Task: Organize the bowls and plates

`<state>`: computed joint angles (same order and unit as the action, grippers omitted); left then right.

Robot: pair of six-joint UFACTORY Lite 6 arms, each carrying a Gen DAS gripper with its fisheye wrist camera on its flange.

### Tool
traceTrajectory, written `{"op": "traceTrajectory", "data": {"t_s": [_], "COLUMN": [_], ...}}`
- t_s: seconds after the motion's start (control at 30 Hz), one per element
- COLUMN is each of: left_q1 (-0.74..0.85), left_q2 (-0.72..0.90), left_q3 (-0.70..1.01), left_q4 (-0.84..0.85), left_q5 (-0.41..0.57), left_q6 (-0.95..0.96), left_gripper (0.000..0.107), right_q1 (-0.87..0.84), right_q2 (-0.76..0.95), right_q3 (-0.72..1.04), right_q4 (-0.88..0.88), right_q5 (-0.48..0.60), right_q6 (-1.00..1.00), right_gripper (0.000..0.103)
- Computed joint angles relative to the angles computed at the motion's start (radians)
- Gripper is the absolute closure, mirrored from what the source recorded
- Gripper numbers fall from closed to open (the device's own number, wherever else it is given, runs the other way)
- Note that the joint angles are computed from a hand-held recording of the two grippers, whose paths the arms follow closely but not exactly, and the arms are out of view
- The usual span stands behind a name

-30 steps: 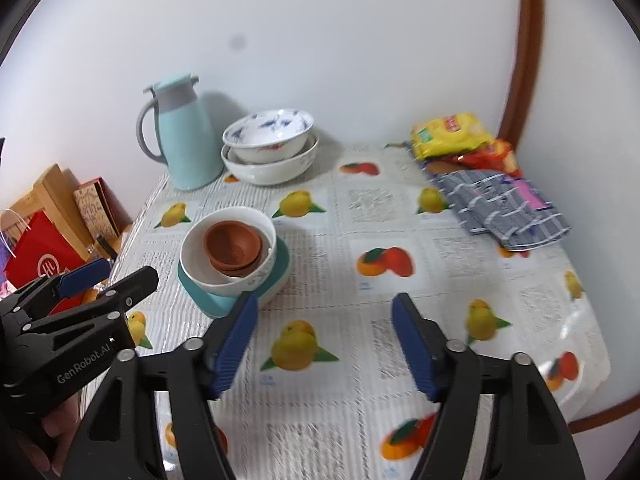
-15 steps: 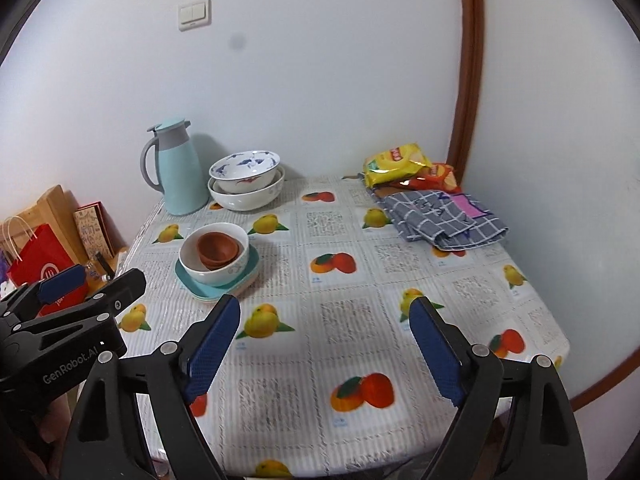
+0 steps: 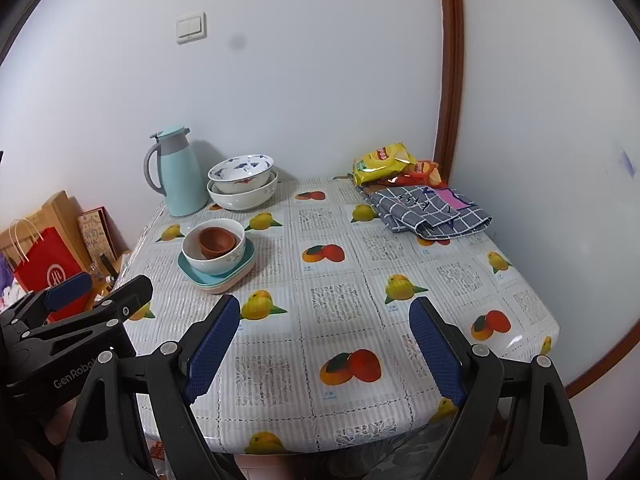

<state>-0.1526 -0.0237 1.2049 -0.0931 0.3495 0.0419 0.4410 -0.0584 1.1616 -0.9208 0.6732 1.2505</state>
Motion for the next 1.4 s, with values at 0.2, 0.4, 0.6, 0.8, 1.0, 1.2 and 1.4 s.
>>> {"op": "traceTrajectory", "data": {"t_s": [0.2,0.4,0.6,0.8,1.0,1.2,1.4], "left_q1": [-0.006,-0.016,-0.017,-0.012,-0.013,-0.014,-0.014], "left_q2": [-0.008,-0.015,-0.021,-0.025,-0.031,-0.032,-0.034], "left_q3": [-0.007,-0.016,-0.018,-0.021,-0.026,-0.028,-0.029], "left_q4": [0.016,0.054,0.055,0.041,0.045,0.047,0.048], "left_q5": [0.002,0.003,0.003,0.006,0.007,0.005,0.006], "left_q6": [-0.01,-0.042,-0.044,-0.026,-0.029,-0.032,-0.034], "left_gripper": [0.024,0.024,0.024,0.024,0.024,0.024,0.024], "right_q1": [0.001,0.0,0.0,0.006,0.013,0.021,0.028], "right_q2": [-0.017,-0.02,-0.023,-0.024,-0.031,-0.032,-0.028], "right_q3": [-0.017,-0.025,-0.027,-0.026,-0.031,-0.032,-0.026], "right_q4": [-0.002,-0.002,-0.002,-0.003,-0.009,-0.01,-0.007], "right_q5": [-0.004,-0.01,-0.011,-0.01,-0.007,-0.001,0.005], "right_q6": [0.016,0.027,0.028,0.032,0.042,0.045,0.045], "right_gripper": [0.017,0.017,0.017,0.017,0.017,0.017,0.017]}}
